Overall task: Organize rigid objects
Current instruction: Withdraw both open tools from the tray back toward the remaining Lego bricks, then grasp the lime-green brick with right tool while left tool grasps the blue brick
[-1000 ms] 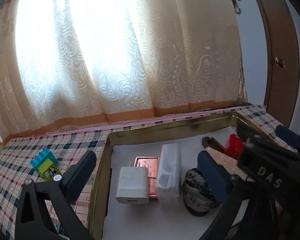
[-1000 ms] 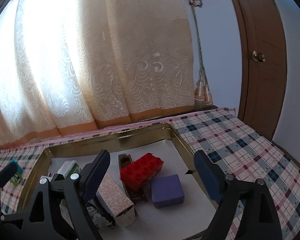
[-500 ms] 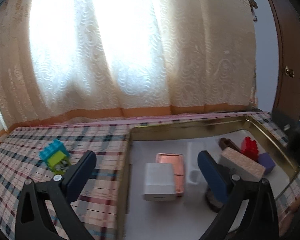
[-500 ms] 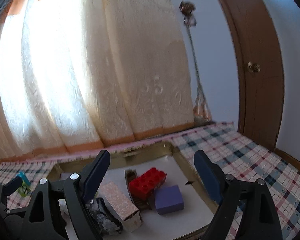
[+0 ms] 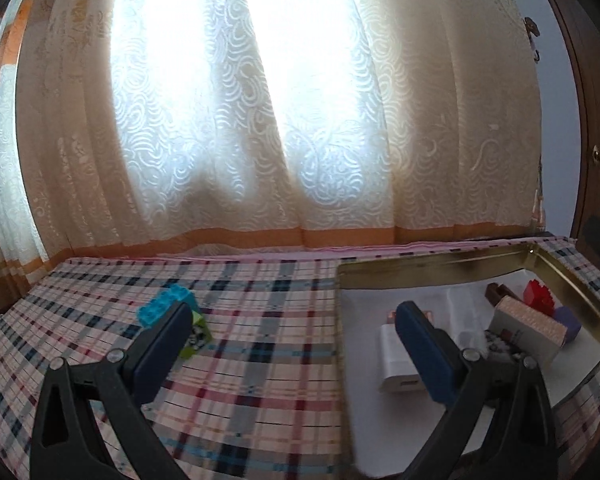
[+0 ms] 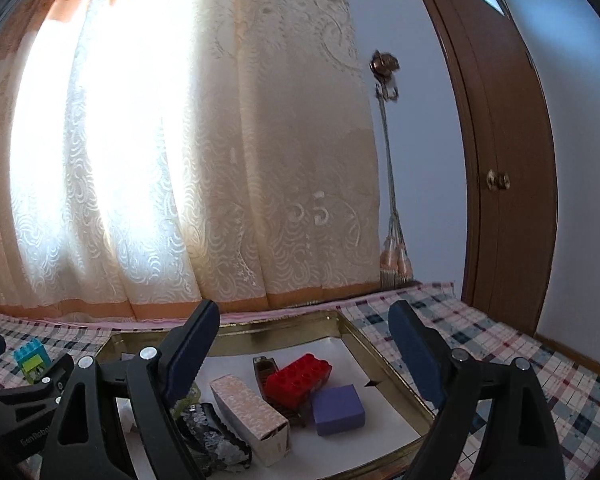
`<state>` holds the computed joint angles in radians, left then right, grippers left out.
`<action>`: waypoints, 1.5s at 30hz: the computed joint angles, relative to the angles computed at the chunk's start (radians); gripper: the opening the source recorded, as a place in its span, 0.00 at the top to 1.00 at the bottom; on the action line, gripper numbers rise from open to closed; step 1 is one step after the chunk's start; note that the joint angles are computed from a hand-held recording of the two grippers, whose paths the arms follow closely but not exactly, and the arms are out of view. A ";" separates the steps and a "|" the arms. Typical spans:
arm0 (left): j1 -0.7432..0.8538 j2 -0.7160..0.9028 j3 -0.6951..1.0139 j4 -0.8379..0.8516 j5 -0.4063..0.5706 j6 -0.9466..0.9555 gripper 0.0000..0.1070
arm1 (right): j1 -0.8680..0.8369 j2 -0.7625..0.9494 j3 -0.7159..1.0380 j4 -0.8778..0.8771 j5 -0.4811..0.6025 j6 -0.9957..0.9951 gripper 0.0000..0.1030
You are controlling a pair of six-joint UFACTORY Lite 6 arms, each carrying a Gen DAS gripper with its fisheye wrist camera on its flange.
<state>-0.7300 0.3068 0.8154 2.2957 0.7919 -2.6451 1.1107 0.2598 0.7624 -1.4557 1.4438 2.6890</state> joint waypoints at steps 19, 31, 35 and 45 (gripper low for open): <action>0.280 -0.090 -0.128 0.302 -0.041 -0.167 0.04 | -0.002 0.121 0.165 0.031 -0.073 0.100 0.14; 0.461 -0.074 -0.111 0.464 -0.066 -0.237 0.04 | 0.001 0.376 0.530 0.001 -0.102 -0.018 0.14; 0.527 -0.057 -0.088 0.535 -0.099 -0.298 0.04 | 0.004 0.468 0.676 -0.013 -0.102 -0.104 0.14; 0.720 0.082 0.105 0.627 -0.259 -0.380 0.04 | -0.018 0.656 0.996 -0.034 -0.207 -0.250 0.14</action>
<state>-0.0099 0.3890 0.9199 2.9222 0.5327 -3.0251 1.0929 0.9160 1.7587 -1.4900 1.2363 2.4386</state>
